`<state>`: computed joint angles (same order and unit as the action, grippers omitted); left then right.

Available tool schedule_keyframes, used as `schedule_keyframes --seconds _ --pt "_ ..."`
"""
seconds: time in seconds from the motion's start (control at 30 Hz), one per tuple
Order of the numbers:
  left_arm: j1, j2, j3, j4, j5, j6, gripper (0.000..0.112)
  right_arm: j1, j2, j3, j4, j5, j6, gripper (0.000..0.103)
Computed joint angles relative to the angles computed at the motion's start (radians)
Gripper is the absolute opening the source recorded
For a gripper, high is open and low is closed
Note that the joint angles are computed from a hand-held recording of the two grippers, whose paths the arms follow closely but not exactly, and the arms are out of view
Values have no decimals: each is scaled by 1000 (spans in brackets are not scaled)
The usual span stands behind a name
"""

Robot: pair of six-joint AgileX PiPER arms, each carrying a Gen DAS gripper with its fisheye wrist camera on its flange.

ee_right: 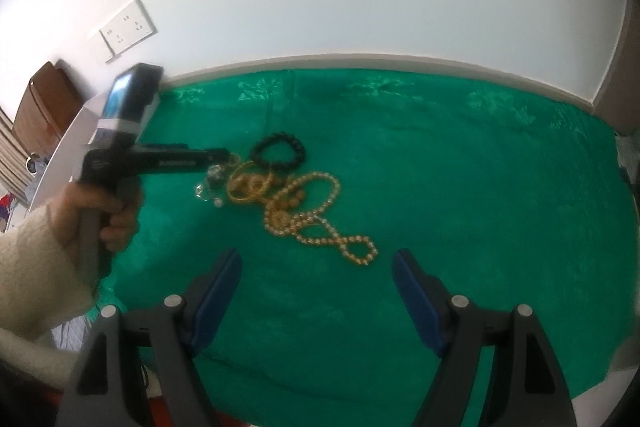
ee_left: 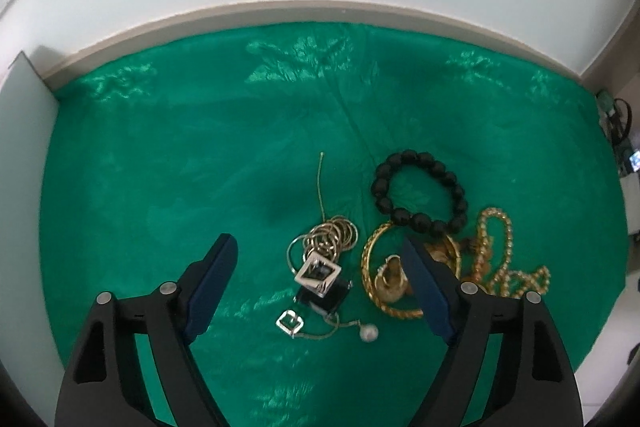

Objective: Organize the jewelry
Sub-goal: 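Lower the left tool toward the silver pendants and rings, then grasp the silver rings and pendant with the left tool while the right tool grasps the black bead bracelet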

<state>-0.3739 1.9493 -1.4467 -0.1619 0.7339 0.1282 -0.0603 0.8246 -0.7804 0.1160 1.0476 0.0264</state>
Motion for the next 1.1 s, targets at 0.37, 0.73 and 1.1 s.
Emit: schedule_keyframes --seconds 0.37,0.73,1.1 --pt "-18 69 -48 -5 8 9 24 31 226 -70 34 -165 -124 79" --pt "120 -42 60 -160 29 127 14 115 626 -208 268 -257 -402 55" --pt "157 -112 122 -143 36 105 14 188 912 -411 208 -238 -396 27"
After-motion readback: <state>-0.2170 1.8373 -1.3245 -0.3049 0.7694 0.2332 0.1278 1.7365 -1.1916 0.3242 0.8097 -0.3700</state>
